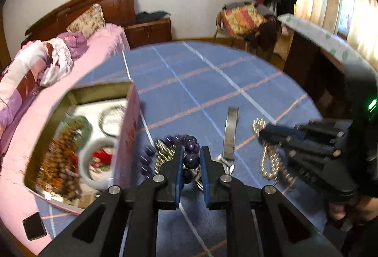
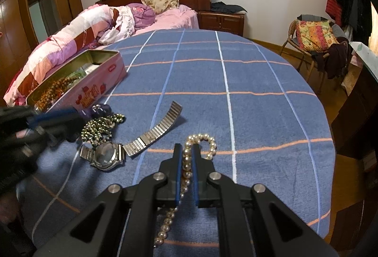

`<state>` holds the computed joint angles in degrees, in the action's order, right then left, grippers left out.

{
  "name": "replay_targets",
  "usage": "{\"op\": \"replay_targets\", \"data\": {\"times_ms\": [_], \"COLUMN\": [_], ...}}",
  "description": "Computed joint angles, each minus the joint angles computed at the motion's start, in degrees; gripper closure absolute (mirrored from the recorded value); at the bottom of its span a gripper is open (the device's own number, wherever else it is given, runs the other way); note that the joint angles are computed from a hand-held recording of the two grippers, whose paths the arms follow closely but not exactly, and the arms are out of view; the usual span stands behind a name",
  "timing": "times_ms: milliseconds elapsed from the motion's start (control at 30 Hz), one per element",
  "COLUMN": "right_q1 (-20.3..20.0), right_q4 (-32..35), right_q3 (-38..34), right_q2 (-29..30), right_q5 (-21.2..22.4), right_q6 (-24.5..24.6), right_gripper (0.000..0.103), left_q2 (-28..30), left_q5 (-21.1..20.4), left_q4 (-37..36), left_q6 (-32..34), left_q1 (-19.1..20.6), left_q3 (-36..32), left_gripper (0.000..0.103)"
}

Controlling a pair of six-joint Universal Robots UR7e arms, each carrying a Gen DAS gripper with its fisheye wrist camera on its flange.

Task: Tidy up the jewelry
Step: 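Grasp the purple bead bracelet with the left gripper while the right gripper holds the pearls, then carry the purple bracelet and pearl necklace into the tin and open both grippers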

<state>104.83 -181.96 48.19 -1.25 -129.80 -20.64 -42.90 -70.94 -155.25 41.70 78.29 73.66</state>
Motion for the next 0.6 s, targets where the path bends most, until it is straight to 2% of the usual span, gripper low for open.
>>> {"op": "replay_targets", "data": {"times_ms": [233, 600], "right_q1": [0.56, 1.97], "right_q4": [-0.96, -3.72], "right_q3": [0.67, 0.72], "right_q2": [-0.56, -1.68], "right_q5": [1.06, 3.86], "right_q6": [-0.54, -2.94], "right_gripper": [0.094, 0.095], "left_q2": [-1.74, -2.25], "left_q5": [-3.47, -5.17], "left_q4": [-0.41, -1.38], "left_q6": [-2.17, -2.86], "left_q1": [-0.13, -0.4], "left_q3": [-1.33, -3.54], "left_gripper": [0.09, 0.09]}}
